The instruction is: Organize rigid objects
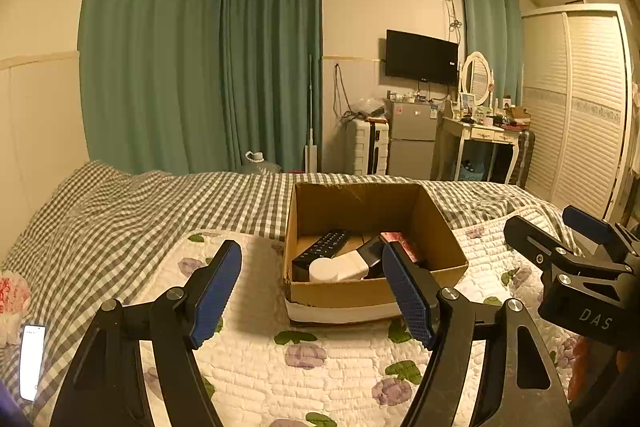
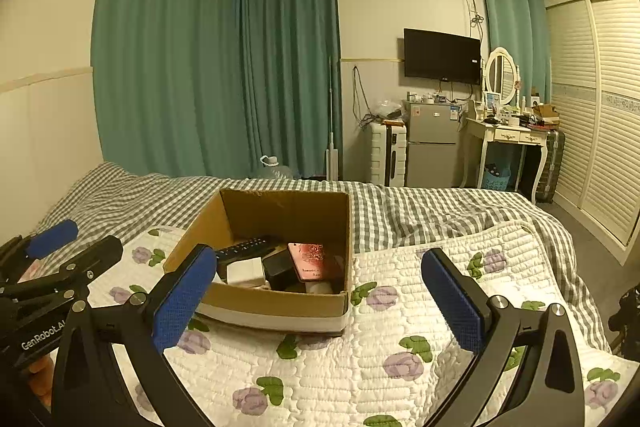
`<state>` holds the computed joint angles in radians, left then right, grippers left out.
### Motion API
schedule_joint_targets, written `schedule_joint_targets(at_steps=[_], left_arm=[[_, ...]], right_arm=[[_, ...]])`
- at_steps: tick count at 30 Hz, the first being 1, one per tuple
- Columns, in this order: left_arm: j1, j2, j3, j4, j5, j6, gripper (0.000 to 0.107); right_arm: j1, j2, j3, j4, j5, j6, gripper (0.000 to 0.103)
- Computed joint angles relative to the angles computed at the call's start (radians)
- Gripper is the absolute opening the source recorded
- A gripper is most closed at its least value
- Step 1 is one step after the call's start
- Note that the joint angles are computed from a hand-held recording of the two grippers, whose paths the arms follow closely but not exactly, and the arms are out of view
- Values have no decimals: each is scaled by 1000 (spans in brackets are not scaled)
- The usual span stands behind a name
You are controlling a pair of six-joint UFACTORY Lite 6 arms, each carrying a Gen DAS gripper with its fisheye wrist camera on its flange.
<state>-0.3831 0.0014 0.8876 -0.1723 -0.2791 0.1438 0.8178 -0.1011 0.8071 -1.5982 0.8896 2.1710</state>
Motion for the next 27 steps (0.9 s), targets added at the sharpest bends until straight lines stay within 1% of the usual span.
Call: schedule_joint_targets(at_steps=[7, 16, 18, 22, 27], left_arm=[[5, 1, 2, 16, 6, -18, 76], [6, -4, 2, 3, 20, -8, 76], [10, -5, 3, 23, 28, -30, 76], [1, -2, 10, -43, 25, 34, 76], [-2, -5, 7, -38, 30, 33, 76]], right_arm=[[8, -4, -9, -3, 25, 27, 103], [5, 8, 1, 1, 16, 18, 103], [3, 11, 4, 2, 15, 19, 103], [4, 28, 14, 10, 20, 10, 103], [5, 39, 17, 15, 23, 4, 103]])
